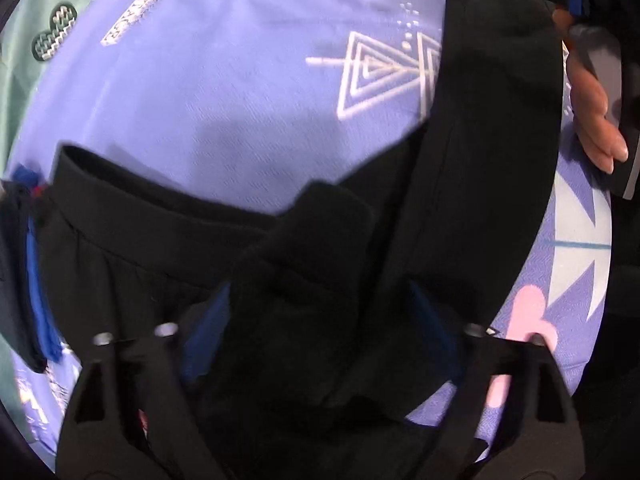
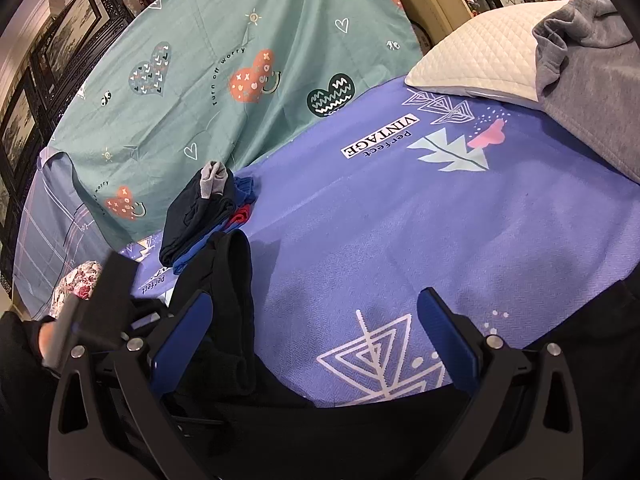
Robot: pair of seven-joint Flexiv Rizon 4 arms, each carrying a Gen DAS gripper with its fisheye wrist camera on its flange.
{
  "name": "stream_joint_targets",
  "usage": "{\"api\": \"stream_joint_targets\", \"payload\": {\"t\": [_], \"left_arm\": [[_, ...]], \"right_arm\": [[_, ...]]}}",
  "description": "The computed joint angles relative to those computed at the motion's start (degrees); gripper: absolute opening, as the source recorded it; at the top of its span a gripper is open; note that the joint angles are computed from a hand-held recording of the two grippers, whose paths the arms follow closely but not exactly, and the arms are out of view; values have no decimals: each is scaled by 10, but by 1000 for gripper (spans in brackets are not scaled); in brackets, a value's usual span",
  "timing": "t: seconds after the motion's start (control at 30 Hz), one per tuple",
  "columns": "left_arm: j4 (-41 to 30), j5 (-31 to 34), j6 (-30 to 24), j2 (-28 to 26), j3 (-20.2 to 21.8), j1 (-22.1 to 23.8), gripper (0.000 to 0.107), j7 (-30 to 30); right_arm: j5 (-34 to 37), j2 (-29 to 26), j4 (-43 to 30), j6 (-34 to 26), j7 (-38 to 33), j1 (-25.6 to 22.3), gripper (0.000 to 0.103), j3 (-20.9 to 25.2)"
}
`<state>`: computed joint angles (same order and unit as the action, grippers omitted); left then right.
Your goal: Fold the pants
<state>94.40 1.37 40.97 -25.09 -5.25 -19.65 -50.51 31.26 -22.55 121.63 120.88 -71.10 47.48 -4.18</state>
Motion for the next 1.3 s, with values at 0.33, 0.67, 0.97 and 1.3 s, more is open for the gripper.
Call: {"api": "stream_joint_targets", "payload": {"t": [0.33,0.67,0.97,1.3], "left_arm": [[173,-199,155,121,-8,73,17,46],[26,19,93,1,42,-15,96,-147],[135,-84,168,86,8,57,14,-164],[286,-271,310,213,-13,75,13,-87]], "right_arm": [[-19,8,-1,-21,-22,17,102,-12],[-286,-24,-77,-186,74,-312,102,282],[-388,-263,-417,-544,-14,-449,102,512],[-350,-225,-468,-541,-90,-375,12,491]]}}
